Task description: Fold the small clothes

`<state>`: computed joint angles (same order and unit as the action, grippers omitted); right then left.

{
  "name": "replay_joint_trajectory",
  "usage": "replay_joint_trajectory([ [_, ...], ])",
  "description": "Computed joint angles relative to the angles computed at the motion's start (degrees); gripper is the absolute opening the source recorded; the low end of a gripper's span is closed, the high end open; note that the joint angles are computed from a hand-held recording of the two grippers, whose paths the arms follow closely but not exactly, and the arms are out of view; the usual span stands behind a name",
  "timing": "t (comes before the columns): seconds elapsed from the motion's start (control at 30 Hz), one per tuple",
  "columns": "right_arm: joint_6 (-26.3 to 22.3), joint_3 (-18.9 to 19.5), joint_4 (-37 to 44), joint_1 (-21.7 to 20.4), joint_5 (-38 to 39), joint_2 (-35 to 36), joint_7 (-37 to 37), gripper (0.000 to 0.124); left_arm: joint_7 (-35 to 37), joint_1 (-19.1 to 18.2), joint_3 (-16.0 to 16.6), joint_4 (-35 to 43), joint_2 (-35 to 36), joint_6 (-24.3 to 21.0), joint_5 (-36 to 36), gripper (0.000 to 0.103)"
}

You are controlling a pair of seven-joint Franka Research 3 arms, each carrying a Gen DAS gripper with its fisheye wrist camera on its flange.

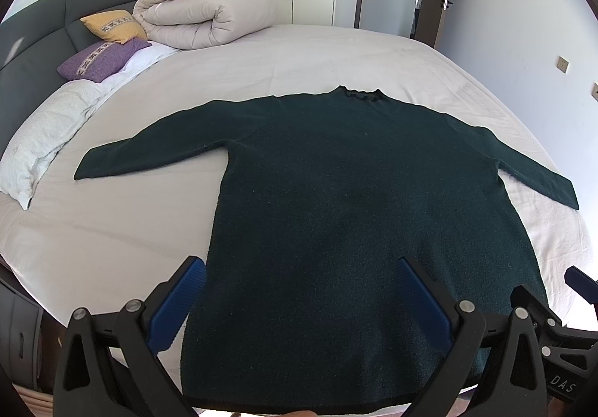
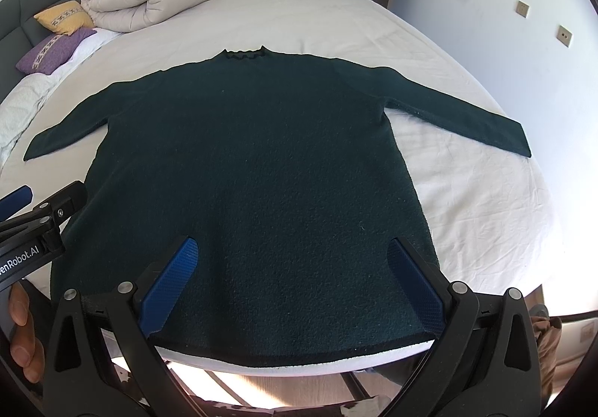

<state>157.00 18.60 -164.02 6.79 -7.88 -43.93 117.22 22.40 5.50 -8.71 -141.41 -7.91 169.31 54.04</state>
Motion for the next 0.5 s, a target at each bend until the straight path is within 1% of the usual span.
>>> replay_joint_trajectory([
  [0.5,-0.25,0.22,0.14,0.21,-0.43,0.34,0.46,0.103,1.09,-0.03,0.32,-0.21,0.27,0.72,-1.41,0.103],
])
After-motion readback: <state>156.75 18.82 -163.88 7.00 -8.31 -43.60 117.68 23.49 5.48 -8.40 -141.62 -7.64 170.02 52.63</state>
